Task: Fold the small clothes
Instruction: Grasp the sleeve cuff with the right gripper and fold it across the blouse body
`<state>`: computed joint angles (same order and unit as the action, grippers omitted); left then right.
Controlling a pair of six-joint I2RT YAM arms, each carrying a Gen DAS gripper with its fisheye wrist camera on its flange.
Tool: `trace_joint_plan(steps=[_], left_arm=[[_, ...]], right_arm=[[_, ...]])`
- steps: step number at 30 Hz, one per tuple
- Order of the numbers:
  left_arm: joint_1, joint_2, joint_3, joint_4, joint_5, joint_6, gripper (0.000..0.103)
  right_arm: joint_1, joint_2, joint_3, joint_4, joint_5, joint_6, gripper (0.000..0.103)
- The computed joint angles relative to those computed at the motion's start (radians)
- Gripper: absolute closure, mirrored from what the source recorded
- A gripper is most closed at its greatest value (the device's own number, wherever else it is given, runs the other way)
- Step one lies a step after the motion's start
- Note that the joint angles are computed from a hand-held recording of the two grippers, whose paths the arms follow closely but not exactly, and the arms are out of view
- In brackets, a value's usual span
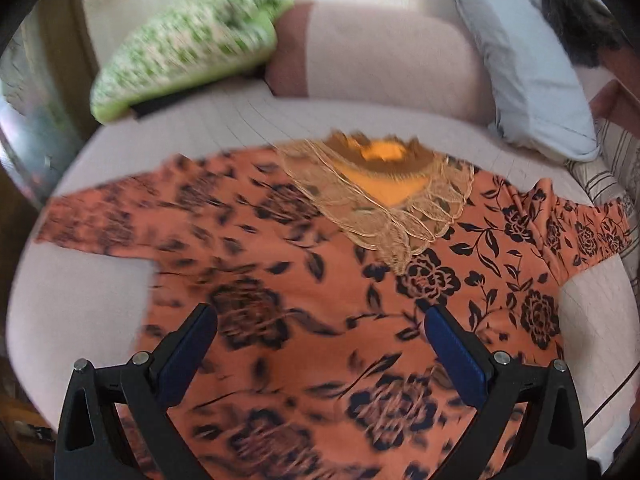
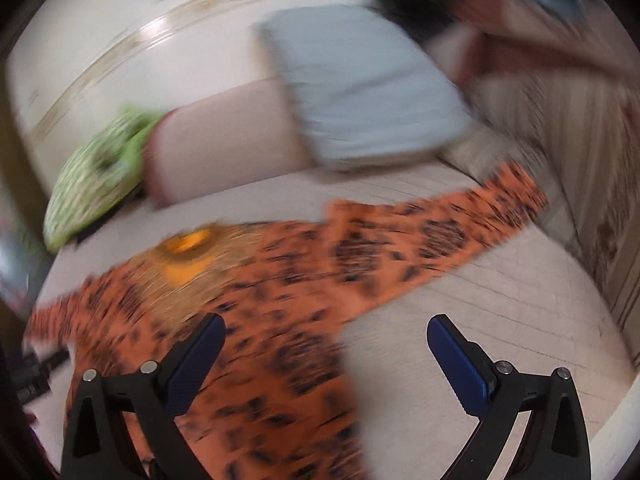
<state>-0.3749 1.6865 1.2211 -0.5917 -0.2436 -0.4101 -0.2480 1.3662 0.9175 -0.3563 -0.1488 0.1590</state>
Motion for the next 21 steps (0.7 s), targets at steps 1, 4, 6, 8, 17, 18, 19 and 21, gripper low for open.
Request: trace_joint_plan(steps=[1, 4, 6, 8, 17, 18, 19, 21], left_arm=[[0.002, 0.047, 0.028, 0.012, 0.018, -0.014, 0.0], [0.001, 0.164, 0.122, 0.003, 0.034, -0.042, 0.0], [0.002, 0.194, 0.119, 0.045, 0.026, -0.03, 0.0], [0.002, 0.207, 0.102, 0.088, 0.015, -0.02, 0.0], [0.06, 0.255, 0.104, 0.187, 0.039, 0.013, 0.0], [0.065, 0.273, 0.119, 0.178, 0.037, 0.009, 0.0], [0.066, 0.286, 0.13, 0.17, 0.034, 0.005, 0.0], [0.066, 0.308, 0.146, 0.162, 0.016, 0.01, 0.0]], right_arm=[[-0.109, 0.079, 0.033, 0.022, -0.086, -0.004, 0.005], [-0.319, 0.315, 0.175, 0.073, -0.222, 0.002, 0.016], [-0.409, 0.485, 0.324, 0.063, -0.288, 0.006, 0.023], [-0.463, 0.661, 0.516, 0.0, -0.356, 0.043, 0.033], [-0.479, 1.08, 1.069, -0.079, -0.255, 0.262, 0.047], [-0.482, 1.125, 1.133, -0.1, -0.267, 0.276, 0.048], [-0.483, 1.161, 1.185, -0.114, -0.28, 0.29, 0.05], [-0.476, 1.215, 1.275, -0.123, -0.29, 0.293, 0.054]])
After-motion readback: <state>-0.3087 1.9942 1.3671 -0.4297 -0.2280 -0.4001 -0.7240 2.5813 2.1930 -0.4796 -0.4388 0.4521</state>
